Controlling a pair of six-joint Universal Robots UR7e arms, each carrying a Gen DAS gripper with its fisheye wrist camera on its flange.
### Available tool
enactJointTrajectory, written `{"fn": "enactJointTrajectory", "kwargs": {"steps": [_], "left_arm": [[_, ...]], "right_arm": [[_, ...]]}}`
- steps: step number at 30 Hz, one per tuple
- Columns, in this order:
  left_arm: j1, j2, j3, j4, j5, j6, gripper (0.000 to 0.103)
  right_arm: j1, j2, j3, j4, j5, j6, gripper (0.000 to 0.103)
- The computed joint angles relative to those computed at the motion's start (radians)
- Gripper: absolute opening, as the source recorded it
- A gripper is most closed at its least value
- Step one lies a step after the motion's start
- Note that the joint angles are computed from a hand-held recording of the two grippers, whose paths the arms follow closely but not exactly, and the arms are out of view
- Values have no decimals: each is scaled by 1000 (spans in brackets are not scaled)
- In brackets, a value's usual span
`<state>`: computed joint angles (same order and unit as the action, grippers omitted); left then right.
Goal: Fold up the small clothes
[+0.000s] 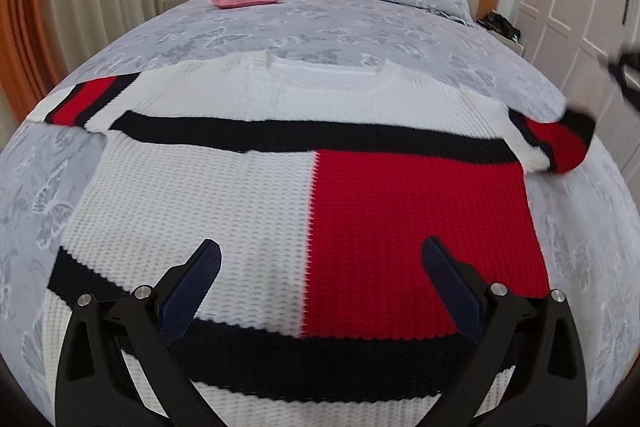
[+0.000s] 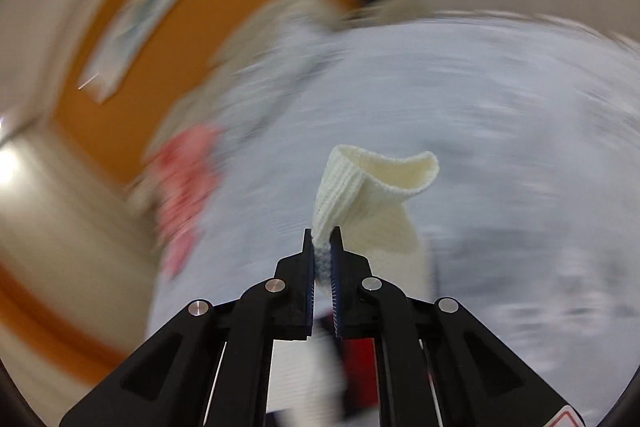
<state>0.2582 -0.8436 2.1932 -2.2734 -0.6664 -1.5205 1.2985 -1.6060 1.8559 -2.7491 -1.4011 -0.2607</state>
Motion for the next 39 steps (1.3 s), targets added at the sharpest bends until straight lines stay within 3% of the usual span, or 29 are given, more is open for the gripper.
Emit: {"fn": "enactJointTrajectory", "kwargs": {"steps": [5, 7, 10, 12, 15, 16, 18, 20, 24, 28, 31, 32, 33, 34, 35, 37, 39], "left_arm": [[-17, -112, 62, -17, 10, -65, 98], [-27, -156, 83, 1, 16, -85, 98], [-24, -241, 123, 28, 20, -96, 98], [-12, -297, 153, 25, 13, -93, 98], [33, -384, 211, -57, -18, -34, 98], [48, -408, 228, -86, -22, -15, 98], [101, -437, 256, -201, -21, 49, 98], [170, -420, 257, -328, -24, 114, 98], [319, -310, 198, -571, -73, 257, 98], [444, -174, 98, -713, -136, 330, 98], [472, -114, 53, -715, -87, 360, 98], [466, -101, 45, -726, -56, 399, 85], [462, -85, 27, -738, -36, 476, 64], [471, -82, 11, -738, -53, 540, 25], [482, -85, 0, -749, -85, 595, 8], [477, -103, 6, -764, -44, 605, 8], [475, -122, 20, -753, 7, 589, 8]], "right_arm": [[307, 147, 41, 73, -52, -64, 7], [388, 231, 50, 83, -98, -70, 7], [464, 370, 76, 91, -181, -85, 11], [523, 469, 83, 113, -334, -102, 13], [546, 430, 164, 44, -387, -157, 15], [541, 382, 204, 6, -395, -177, 21], [514, 280, 319, -162, -441, -229, 66], [453, 180, 423, -332, -526, -286, 69], [306, 73, 487, -339, -647, -272, 69], [200, 51, 483, -289, -629, -261, 69], [177, 104, 466, -303, -586, -242, 69], [168, 129, 456, -315, -574, -249, 68], [167, 166, 447, -345, -571, -257, 47], [163, 200, 420, -347, -569, -263, 22], [164, 205, 400, -328, -565, -245, 12], [142, 157, 420, -368, -485, -237, 12], [123, 128, 430, -410, -478, -253, 11]]}}
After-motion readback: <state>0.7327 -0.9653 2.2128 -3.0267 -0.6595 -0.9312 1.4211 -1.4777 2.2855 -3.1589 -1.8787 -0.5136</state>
